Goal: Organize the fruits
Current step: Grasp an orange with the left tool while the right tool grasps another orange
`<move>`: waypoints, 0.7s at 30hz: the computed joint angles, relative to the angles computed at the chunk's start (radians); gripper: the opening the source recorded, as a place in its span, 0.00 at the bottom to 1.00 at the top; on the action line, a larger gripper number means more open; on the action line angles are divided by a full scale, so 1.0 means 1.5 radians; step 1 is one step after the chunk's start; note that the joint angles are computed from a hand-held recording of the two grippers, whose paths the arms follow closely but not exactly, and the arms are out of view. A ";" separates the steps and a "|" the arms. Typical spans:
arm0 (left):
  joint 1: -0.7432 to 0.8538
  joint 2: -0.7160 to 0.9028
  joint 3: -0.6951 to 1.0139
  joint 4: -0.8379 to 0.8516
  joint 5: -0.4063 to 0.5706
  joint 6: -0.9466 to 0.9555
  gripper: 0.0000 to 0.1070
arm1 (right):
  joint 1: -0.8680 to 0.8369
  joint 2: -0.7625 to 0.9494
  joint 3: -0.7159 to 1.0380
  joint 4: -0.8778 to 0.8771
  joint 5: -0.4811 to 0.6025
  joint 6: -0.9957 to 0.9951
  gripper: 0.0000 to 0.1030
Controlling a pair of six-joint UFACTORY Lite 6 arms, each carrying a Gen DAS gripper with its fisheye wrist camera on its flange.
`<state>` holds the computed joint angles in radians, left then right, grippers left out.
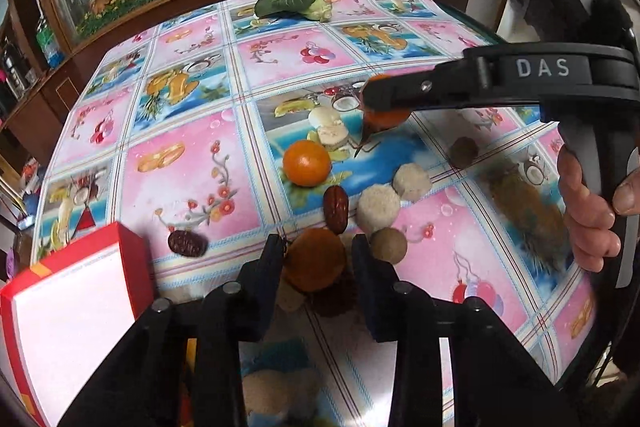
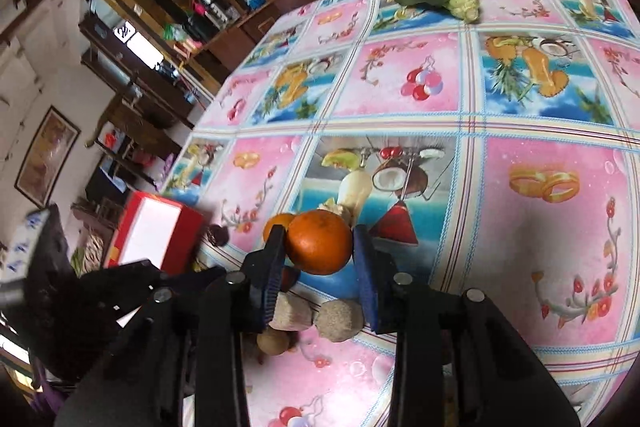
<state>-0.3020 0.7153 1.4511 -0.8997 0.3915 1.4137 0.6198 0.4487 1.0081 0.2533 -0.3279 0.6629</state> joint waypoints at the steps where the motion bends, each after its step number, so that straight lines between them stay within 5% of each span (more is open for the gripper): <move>1: 0.004 0.003 0.004 0.002 0.007 -0.002 0.33 | 0.003 -0.007 -0.005 0.017 -0.004 -0.014 0.35; 15: 0.008 0.067 0.096 0.051 0.094 -0.060 0.46 | 0.014 0.004 0.002 0.063 -0.016 -0.051 0.35; 19: 0.022 0.053 0.078 0.017 0.096 -0.033 0.29 | 0.012 -0.007 -0.012 0.074 -0.026 -0.056 0.35; 21: 0.033 0.048 0.071 0.010 0.108 -0.024 0.29 | 0.015 -0.008 -0.012 0.097 -0.026 -0.077 0.35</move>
<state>-0.2524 0.7876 1.5577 -0.8850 0.5532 1.3784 0.6428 0.4361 0.9902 0.3981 -0.3673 0.5467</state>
